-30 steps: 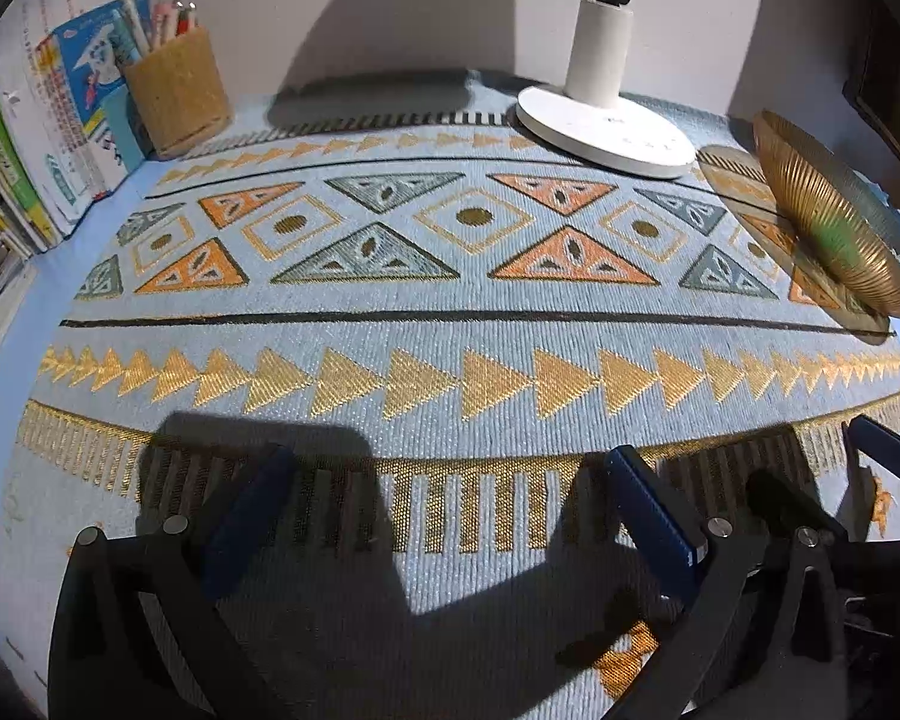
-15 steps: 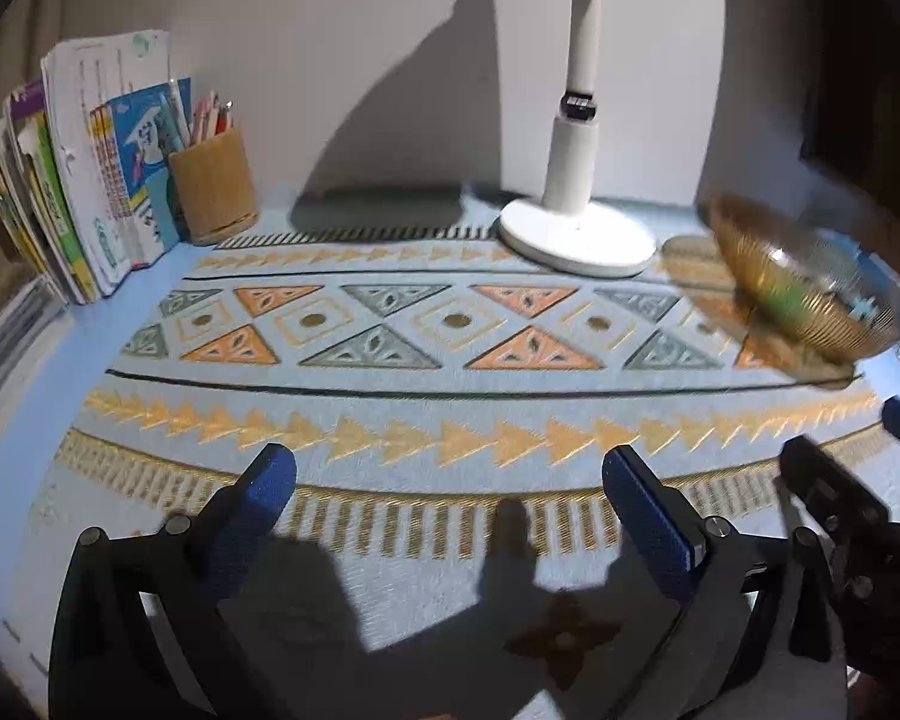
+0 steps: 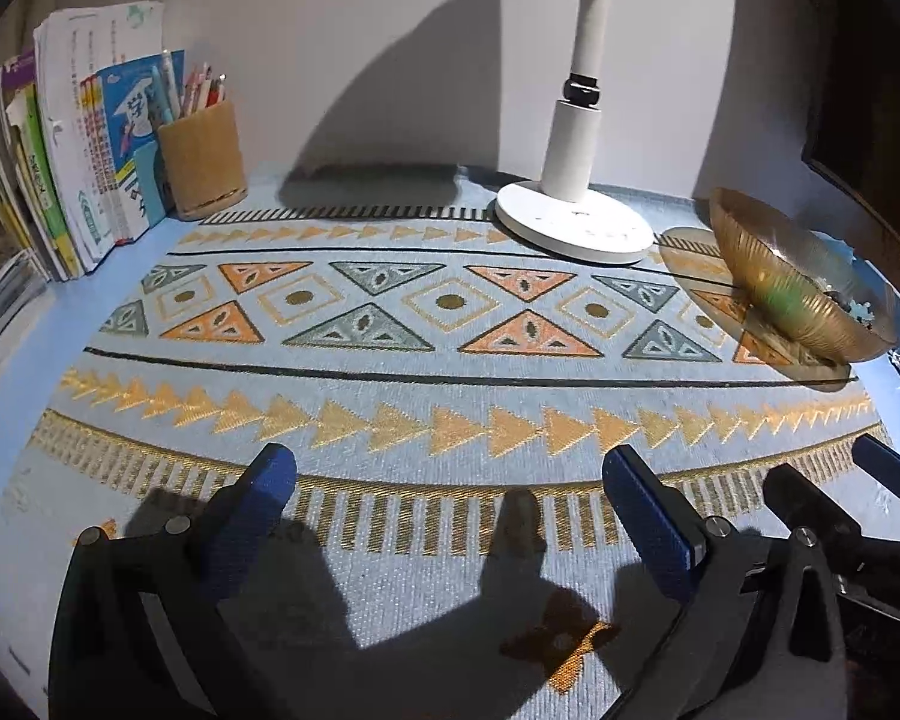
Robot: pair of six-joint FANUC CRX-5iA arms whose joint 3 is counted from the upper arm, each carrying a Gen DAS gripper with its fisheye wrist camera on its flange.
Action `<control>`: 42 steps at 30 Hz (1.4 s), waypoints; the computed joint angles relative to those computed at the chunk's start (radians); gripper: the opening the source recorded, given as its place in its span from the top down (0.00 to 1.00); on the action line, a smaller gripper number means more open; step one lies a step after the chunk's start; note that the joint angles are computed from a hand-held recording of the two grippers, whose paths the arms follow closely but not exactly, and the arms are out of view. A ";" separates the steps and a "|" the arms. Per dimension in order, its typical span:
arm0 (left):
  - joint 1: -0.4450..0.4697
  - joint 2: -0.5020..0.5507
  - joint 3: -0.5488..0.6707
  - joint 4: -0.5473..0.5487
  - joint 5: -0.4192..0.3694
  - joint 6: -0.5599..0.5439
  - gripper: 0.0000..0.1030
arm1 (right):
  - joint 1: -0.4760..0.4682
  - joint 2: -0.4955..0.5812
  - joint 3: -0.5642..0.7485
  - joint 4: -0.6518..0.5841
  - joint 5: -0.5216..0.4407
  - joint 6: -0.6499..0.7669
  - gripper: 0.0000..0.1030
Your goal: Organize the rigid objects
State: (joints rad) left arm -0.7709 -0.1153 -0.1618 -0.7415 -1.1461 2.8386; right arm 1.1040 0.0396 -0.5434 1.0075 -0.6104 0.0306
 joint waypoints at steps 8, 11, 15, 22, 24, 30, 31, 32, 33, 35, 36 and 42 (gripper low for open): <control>0.002 -0.001 -0.001 0.000 -0.003 0.005 0.01 | 0.002 0.006 0.005 -0.002 -0.013 0.000 0.00; 0.005 -0.003 -0.004 0.006 0.006 0.001 0.01 | 0.003 0.008 0.007 -0.006 -0.015 0.008 0.00; 0.001 -0.003 -0.003 0.001 0.007 0.000 0.01 | 0.005 0.011 0.010 -0.007 -0.021 0.018 0.00; -0.002 -0.001 0.000 -0.001 0.002 -0.004 0.01 | 0.007 0.011 0.009 0.000 -0.025 0.013 0.00; -0.009 0.002 0.004 -0.010 -0.006 0.001 0.01 | 0.005 0.011 0.008 0.001 -0.023 0.014 0.00; -0.019 0.005 0.008 -0.023 -0.014 0.003 0.01 | 0.006 0.010 0.006 0.006 -0.020 0.014 0.00; -0.021 0.007 0.010 -0.024 -0.016 0.002 0.01 | 0.005 0.010 0.006 0.005 -0.019 0.016 0.00; -0.022 0.009 0.012 -0.024 -0.019 0.002 0.01 | 0.006 0.011 0.007 0.005 -0.019 0.017 0.00; -0.021 0.009 0.012 -0.024 -0.020 0.001 0.01 | 0.007 0.011 0.006 0.006 -0.019 0.017 0.00; -0.021 0.005 0.010 -0.026 -0.016 0.004 0.01 | 0.008 0.010 0.006 0.010 -0.023 0.012 0.00; -0.023 0.006 0.010 -0.028 -0.016 0.005 0.01 | 0.008 0.010 0.005 0.011 -0.021 0.011 0.00; -0.026 0.008 0.012 -0.028 -0.017 0.006 0.01 | 0.011 0.012 0.007 0.009 -0.021 0.010 0.00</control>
